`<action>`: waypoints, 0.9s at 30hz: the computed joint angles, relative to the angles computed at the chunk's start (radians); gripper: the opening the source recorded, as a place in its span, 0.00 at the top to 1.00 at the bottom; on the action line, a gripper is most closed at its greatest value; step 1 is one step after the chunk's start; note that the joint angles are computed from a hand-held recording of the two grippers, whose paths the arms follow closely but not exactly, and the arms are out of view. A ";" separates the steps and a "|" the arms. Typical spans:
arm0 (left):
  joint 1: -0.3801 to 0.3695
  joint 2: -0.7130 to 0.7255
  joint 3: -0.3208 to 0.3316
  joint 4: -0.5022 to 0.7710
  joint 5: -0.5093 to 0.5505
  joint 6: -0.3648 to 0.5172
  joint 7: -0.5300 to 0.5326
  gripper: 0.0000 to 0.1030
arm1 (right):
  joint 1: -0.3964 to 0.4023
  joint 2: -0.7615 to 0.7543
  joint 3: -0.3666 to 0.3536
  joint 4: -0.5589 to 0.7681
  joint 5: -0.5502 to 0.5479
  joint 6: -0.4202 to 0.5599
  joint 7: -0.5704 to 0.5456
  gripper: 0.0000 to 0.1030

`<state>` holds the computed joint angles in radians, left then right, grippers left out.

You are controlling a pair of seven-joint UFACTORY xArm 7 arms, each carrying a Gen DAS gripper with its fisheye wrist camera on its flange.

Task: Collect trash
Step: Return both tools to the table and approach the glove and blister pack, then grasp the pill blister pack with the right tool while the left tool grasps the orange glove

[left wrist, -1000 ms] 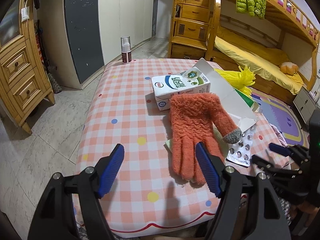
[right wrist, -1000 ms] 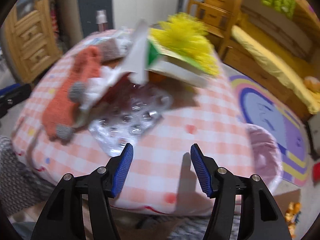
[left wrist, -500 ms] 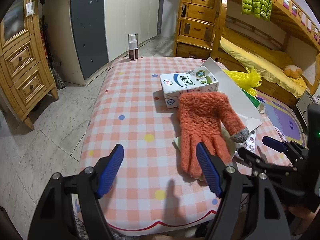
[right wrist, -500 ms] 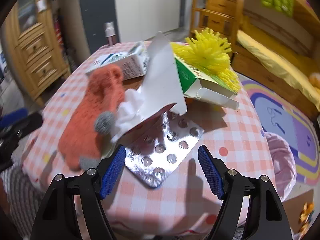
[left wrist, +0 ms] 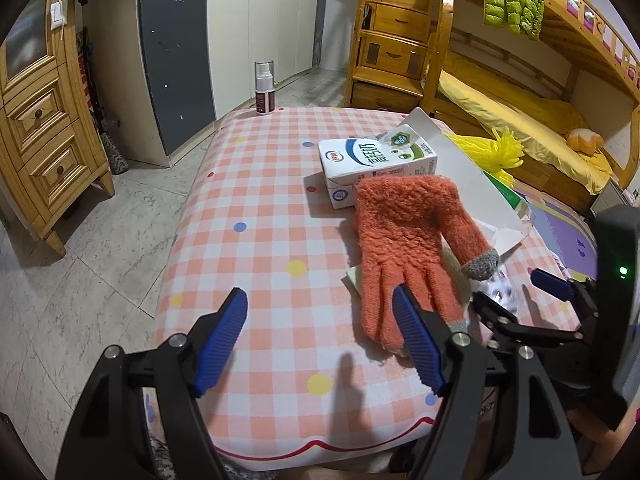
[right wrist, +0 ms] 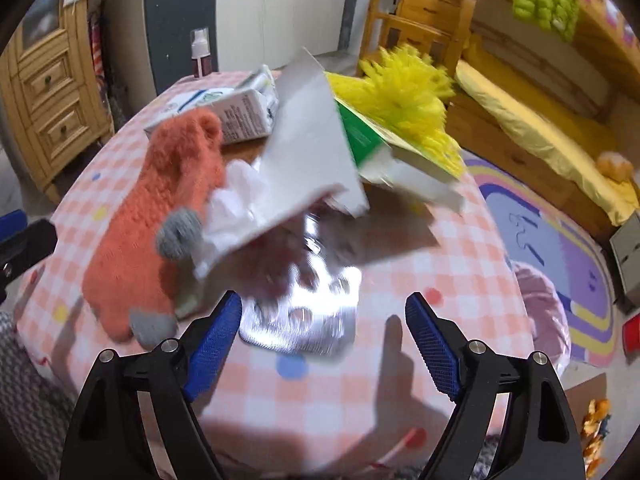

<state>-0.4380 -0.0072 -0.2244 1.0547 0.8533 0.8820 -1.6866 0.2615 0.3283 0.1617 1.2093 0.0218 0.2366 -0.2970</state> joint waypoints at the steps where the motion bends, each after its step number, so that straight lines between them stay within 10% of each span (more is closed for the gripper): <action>1: -0.001 0.002 0.000 0.001 0.002 -0.002 0.001 0.29 | -0.042 -0.005 0.035 -0.004 0.046 0.015 -0.043 0.21; 8: -0.008 0.016 0.002 0.017 -0.002 -0.006 0.005 0.29 | -0.174 -0.020 0.158 -0.021 0.325 0.042 -0.350 0.48; 17: -0.017 0.013 0.000 0.023 0.001 0.013 0.006 0.25 | -0.136 -0.005 0.133 0.022 0.432 0.084 -0.496 0.32; 27: -0.024 0.038 0.006 0.041 -0.015 0.007 0.042 0.22 | -0.133 -0.042 0.121 0.002 0.473 0.107 -0.513 0.47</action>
